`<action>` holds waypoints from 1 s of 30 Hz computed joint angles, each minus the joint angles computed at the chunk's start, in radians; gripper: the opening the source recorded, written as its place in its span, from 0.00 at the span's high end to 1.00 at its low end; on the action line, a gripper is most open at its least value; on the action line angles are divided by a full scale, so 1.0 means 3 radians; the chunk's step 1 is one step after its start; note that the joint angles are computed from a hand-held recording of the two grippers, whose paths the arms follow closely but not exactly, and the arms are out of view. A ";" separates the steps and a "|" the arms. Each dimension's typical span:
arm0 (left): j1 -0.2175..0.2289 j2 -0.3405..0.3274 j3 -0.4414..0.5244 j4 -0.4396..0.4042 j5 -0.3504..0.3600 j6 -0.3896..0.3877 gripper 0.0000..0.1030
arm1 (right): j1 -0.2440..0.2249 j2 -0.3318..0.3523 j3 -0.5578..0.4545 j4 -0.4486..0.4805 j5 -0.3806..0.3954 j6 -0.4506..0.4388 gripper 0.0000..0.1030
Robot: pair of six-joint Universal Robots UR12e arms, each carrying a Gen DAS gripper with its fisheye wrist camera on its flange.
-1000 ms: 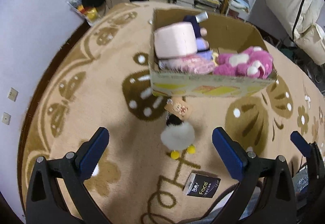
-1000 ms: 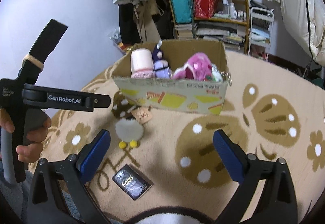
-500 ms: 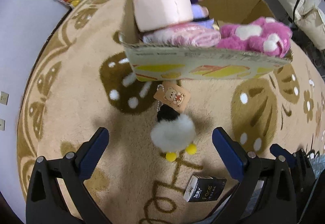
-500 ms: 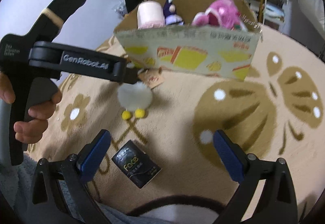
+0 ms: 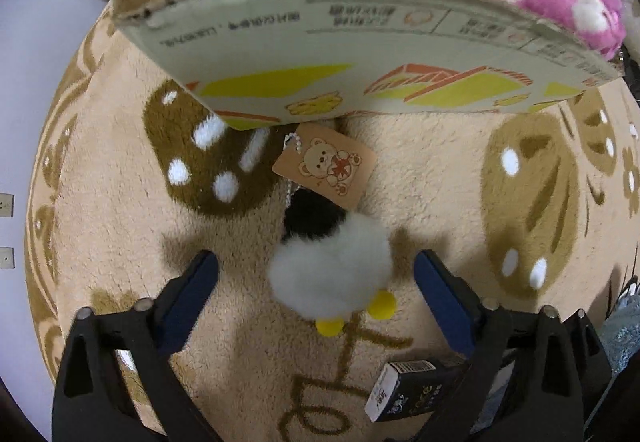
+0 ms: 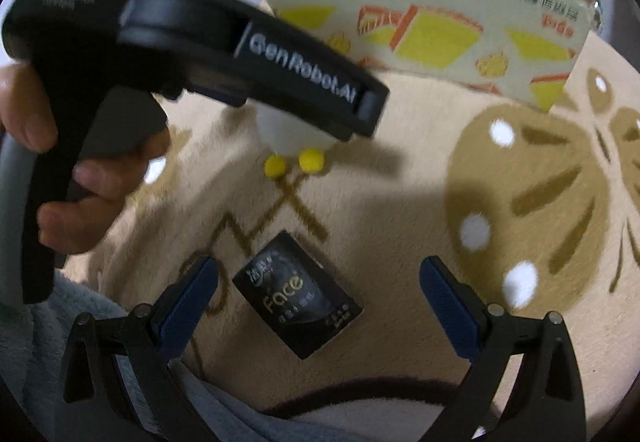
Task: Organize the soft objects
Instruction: 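Lower the left tool to the white pom-pom keychain while the right tool approaches the black tissue pack, then grasp the white pom-pom with the left tool while the right tool grasps the black 'Face' tissue pack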
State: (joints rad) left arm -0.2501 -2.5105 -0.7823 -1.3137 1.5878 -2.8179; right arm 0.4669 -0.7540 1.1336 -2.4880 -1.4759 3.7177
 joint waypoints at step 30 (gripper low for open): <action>0.0039 0.0281 -0.0616 0.0644 0.0131 -0.0235 0.73 | 0.0019 -0.0073 0.0044 0.0481 -0.0114 0.0250 0.47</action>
